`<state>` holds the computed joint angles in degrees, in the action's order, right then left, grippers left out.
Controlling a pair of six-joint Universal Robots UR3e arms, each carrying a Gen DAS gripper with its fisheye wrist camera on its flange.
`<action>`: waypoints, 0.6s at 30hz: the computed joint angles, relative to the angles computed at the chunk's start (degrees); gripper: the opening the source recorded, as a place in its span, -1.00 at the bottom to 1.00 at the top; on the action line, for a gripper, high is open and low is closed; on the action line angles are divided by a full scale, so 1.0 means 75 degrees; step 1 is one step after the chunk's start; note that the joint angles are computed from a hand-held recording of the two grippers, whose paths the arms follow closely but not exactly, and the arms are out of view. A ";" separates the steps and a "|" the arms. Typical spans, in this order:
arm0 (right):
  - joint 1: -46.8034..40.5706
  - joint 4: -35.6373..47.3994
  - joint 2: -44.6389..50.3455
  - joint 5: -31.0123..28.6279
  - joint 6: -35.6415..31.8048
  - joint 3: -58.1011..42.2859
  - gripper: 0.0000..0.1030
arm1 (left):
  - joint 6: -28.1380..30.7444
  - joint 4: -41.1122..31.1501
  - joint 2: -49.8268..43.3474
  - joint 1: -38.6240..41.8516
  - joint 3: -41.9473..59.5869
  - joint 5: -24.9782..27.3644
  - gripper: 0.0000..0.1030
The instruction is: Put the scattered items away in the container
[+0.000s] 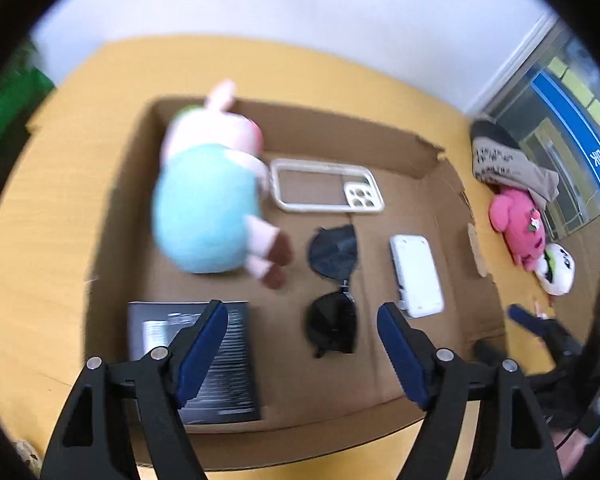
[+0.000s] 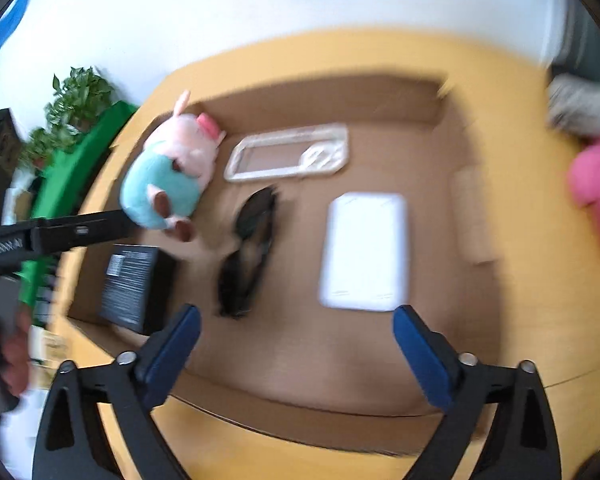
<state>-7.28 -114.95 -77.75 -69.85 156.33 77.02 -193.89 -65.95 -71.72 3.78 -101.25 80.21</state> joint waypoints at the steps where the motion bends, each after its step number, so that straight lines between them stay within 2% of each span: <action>1: -0.0120 -0.0542 -0.0379 -0.0068 -0.0026 0.0606 1.00 | -0.0102 0.0454 0.0274 -0.0181 -0.0434 0.0451 0.50; 4: -0.0391 -0.1844 -0.0921 -0.0229 -0.0253 0.2061 1.00 | -0.0404 0.2056 0.0811 -0.1081 -0.1979 0.2176 0.50; 6: -0.0430 -0.2440 -0.1219 -0.0301 -0.0562 0.2909 1.00 | -0.0659 0.2372 0.0723 -0.1495 -0.2428 0.2839 0.50; 8: -0.0397 -0.3188 -0.1333 -0.0251 -0.0634 0.3673 0.99 | -0.0844 0.2551 0.0807 -0.1609 -0.2912 0.3004 0.50; 10: -0.0565 -0.4148 -0.1499 0.0065 -0.0225 0.4429 0.99 | -0.0902 0.2803 0.1062 -0.1555 -0.3508 0.3052 0.50; 12: -0.0579 -0.4722 -0.1447 0.0142 -0.0025 0.4724 0.99 | -0.0879 0.3878 0.0856 -0.2110 -0.3989 0.3670 0.56; 14: -0.0578 -0.5155 -0.1347 0.0250 0.0008 0.4891 0.99 | -0.1050 0.4532 0.0704 -0.2379 -0.4206 0.4024 0.57; 18: -0.0679 -0.7142 -0.1251 0.0621 0.0241 0.5885 1.00 | -0.1073 0.6037 0.0260 -0.2730 -0.4692 0.4667 0.66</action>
<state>-12.37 -168.52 -87.14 -65.19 158.14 121.16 -201.94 -20.68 -69.77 -16.70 -136.44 115.22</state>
